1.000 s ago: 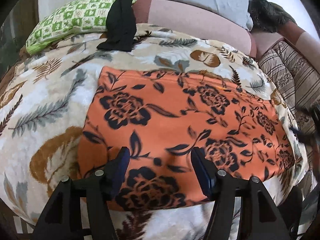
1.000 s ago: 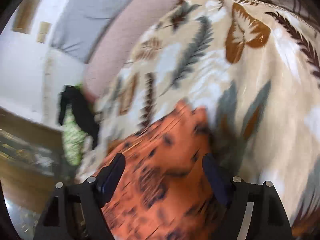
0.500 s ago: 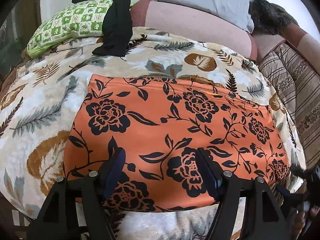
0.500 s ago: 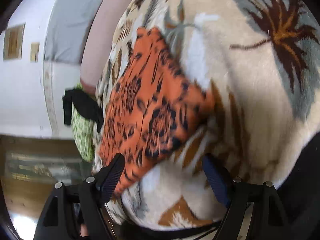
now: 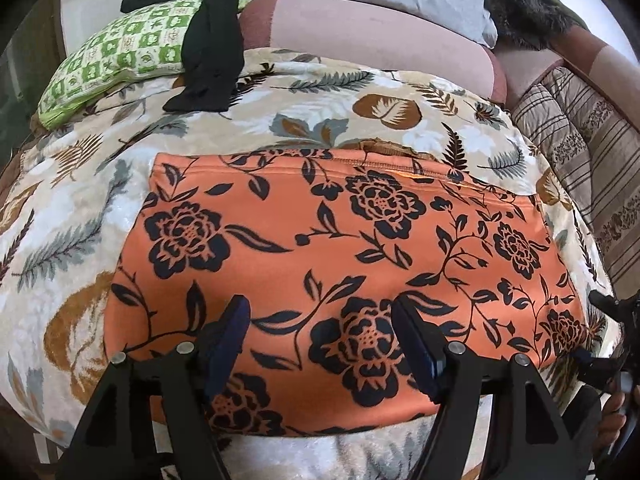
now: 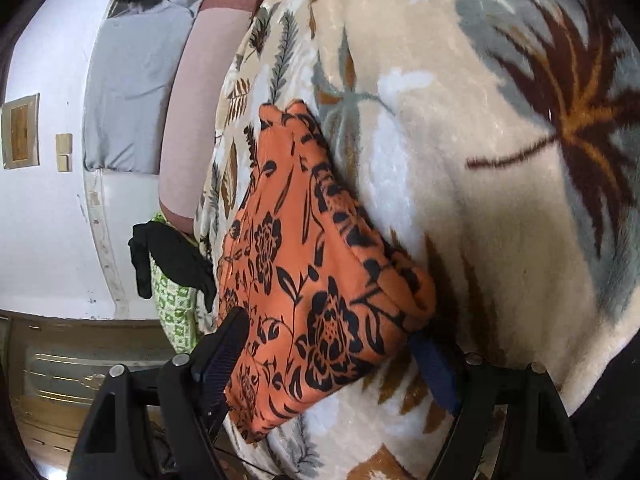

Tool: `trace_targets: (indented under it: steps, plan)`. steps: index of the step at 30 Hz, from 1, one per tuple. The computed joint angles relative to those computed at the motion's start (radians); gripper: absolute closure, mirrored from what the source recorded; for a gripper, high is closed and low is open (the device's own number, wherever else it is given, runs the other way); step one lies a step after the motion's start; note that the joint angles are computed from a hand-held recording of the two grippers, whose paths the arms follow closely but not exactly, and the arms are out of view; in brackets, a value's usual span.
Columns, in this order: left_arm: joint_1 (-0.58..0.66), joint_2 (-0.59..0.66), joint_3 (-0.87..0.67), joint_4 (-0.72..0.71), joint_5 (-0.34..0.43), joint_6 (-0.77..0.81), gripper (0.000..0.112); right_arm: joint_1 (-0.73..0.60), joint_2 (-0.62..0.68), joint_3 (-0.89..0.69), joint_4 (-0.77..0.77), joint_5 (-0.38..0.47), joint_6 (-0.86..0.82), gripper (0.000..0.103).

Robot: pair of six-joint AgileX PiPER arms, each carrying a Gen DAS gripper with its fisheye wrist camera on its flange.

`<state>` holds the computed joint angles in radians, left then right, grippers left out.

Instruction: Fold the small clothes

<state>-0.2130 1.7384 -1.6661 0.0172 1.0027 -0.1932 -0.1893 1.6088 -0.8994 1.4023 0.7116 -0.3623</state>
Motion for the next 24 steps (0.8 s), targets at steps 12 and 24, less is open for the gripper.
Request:
trace_targets:
  steps: [12,24]
  plan:
    - [-0.068,0.067,-0.047,0.049,-0.084,-0.020,0.029,0.020,0.019,-0.069,-0.064,-0.003,-0.081,0.037]
    - [-0.156,0.078,0.015,0.240,-0.113,-0.049,0.025,0.027,0.123,-0.148,-0.148,0.020,-0.023,0.064]
